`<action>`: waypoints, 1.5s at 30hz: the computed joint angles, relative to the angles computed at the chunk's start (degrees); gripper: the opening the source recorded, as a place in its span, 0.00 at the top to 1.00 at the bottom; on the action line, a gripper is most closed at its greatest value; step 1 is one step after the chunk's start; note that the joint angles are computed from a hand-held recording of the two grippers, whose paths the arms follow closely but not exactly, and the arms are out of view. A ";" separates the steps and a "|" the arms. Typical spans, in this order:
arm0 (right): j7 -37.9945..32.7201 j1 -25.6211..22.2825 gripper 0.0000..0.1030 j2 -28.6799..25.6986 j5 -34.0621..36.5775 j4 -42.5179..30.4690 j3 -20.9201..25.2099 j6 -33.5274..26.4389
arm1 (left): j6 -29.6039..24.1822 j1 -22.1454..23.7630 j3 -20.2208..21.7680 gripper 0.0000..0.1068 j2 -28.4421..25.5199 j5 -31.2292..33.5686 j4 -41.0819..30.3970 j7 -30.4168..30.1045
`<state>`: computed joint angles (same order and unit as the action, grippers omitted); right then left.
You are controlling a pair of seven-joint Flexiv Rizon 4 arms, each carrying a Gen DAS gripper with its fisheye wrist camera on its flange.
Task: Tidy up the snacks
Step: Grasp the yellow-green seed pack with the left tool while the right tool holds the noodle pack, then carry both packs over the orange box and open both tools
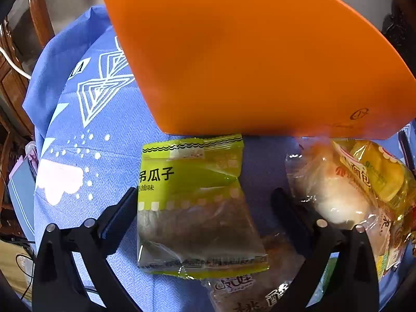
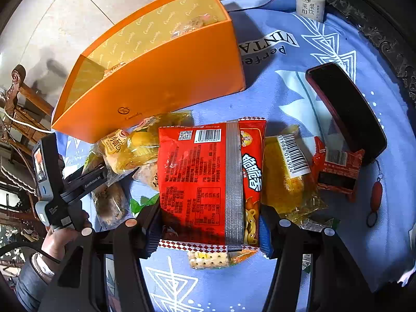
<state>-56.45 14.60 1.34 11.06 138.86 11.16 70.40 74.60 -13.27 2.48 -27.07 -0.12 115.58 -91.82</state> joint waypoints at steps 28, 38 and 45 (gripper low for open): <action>7.16 2.31 0.42 10.39 -7.56 6.78 1.38 3.99 | 7.24 5.95 -5.87 0.42 22.12 -16.47 19.78 12.90; 6.96 -0.02 0.42 8.77 -14.70 2.33 0.03 9.05 | 10.61 0.18 -7.89 0.42 25.51 -36.91 14.46 27.48; 8.39 -4.14 0.42 3.83 -23.78 -4.24 -1.45 13.55 | 10.38 0.08 -9.03 0.41 20.31 -36.13 4.89 27.36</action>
